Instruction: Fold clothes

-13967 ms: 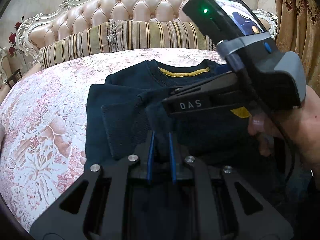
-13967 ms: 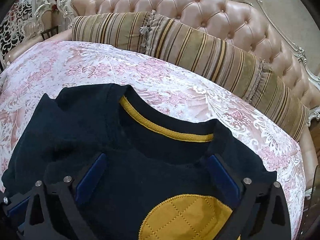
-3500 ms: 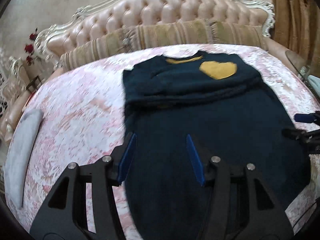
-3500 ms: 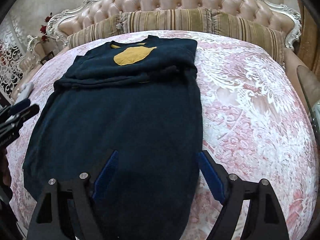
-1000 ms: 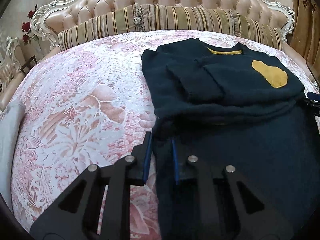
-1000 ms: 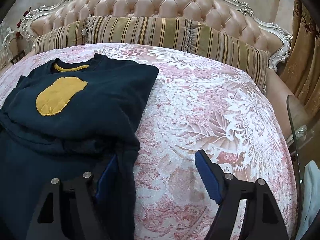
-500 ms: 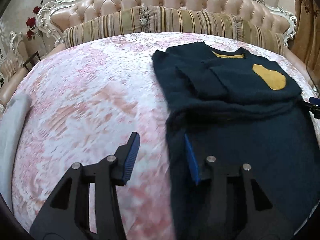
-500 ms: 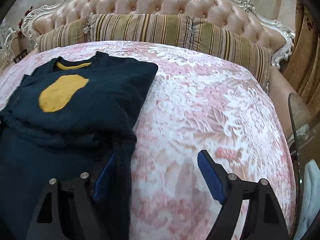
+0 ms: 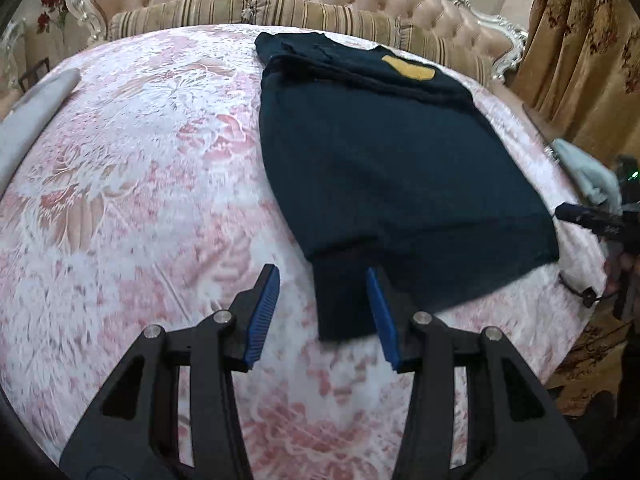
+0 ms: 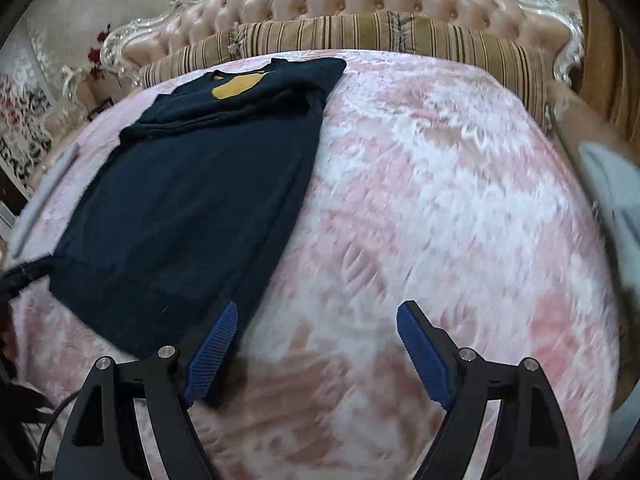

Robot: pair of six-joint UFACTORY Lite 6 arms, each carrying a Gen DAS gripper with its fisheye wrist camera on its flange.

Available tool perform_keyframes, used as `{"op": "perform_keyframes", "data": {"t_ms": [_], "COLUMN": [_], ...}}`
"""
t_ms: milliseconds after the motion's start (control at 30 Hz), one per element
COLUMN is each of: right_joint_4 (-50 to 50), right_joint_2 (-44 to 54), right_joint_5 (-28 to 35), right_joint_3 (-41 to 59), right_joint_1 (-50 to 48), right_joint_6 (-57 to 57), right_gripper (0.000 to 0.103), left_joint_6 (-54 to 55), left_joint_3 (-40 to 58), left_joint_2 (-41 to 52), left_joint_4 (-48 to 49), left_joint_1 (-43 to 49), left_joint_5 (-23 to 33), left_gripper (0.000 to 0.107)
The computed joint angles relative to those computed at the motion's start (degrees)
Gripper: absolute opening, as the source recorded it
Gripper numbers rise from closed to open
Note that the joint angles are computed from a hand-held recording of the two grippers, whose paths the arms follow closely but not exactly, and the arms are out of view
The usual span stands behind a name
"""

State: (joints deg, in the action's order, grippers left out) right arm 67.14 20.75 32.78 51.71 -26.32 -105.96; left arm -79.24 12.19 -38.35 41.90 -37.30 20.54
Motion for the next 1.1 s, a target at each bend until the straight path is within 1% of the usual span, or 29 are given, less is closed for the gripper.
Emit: {"op": "perform_keyframes", "data": {"t_ms": [33,100,167,200,233,267,300,400,500,567,600,667,700,733,767,800,867,933,1000,1100], "right_joint_4": [0.8,2.2,3.5,5.3,7.7,9.9,10.4,9.3,8.7,10.4,10.1,9.5,8.3,8.0,8.1,9.0,11.8,11.2,9.5,7.3], "right_joint_2": [-0.5,-1.5,-2.5,-3.2,-4.1,-4.4,-4.2,-3.6,-4.3,-4.9,-5.2,-6.3,-6.8,-7.6,-8.5,-9.5,-11.3,-11.7,-11.7,-12.2], "right_joint_5": [-0.4,-1.6,-2.2,-3.6,-5.2,-6.8,-7.1,-5.8,-5.4,-5.5,-4.6,-5.1,-5.0,-5.4,-5.9,-6.6,-8.2,-8.2,-7.6,-6.3], "right_joint_3": [-1.0,-2.9,-4.7,-6.0,-7.4,-8.3,-8.3,-8.0,-9.0,-10.1,-10.4,-10.9,-10.9,-11.6,-12.4,-13.4,-15.3,-15.6,-15.4,-15.5], "right_joint_1": [0.5,1.9,3.4,4.4,5.6,6.6,6.7,6.2,7.1,7.7,7.5,7.8,7.8,8.2,8.6,9.0,9.9,9.6,8.8,7.3], "right_joint_6": [-0.7,-1.7,-3.9,-5.9,-8.4,-10.3,-10.5,-8.8,-8.9,-10.5,-10.2,-10.1,-9.6,-9.9,-10.5,-11.8,-15.2,-15.1,-14.2,-12.6], "right_gripper": [0.083,0.083,0.083,0.083,0.083,0.083,0.084,0.085,0.085,0.086,0.084,0.060,0.043,0.034,0.033,0.033,0.031,0.029,0.027,0.026], "left_joint_6": [-3.8,-7.8,-9.3,-9.1,-8.0,-8.9,-9.7,-6.7,-3.2,-4.3,-5.4,-6.7,-6.9,-7.1,-7.7,-7.8,-8.8,-7.5,-6.4,-5.0], "left_joint_3": [0.2,0.9,1.6,2.0,2.5,2.8,2.3,3.1,3.5,4.3,4.7,5.2,4.6,4.1,3.9,3.9,4.4,4.4,5.0,5.1], "left_joint_2": [1.2,2.8,4.1,4.7,5.7,6.3,5.4,5.8,4.4,5.3,5.9,7.2,6.3,5.5,5.8,6.3,6.3,3.5,2.7,3.7], "left_joint_4": [2.5,5.8,7.0,6.8,6.3,7.1,7.3,5.6,3.1,4.4,5.1,5.7,5.3,5.1,5.8,6.1,6.4,4.5,3.5,2.2], "left_joint_1": [-1.1,-1.4,-1.5,-1.5,-0.9,-1.3,-3.0,-2.6,-2.3,-3.6,-4.8,-6.1,-6.7,-7.2,-7.1,-6.9,-9.2,-11.3,-12.1,-9.3], "left_joint_5": [0.2,0.3,0.5,0.3,-1.1,-1.4,0.6,1.6,2.8,4.3,5.3,7.0,7.6,8.0,7.6,7.3,10.2,13.0,14.5,11.5], "left_gripper": [0.048,0.048,0.048,0.040,0.023,0.023,0.022,0.015,0.012,0.011,0.011,0.011,0.011,0.011,0.011,0.015,0.016,0.016,0.017,0.019]}}
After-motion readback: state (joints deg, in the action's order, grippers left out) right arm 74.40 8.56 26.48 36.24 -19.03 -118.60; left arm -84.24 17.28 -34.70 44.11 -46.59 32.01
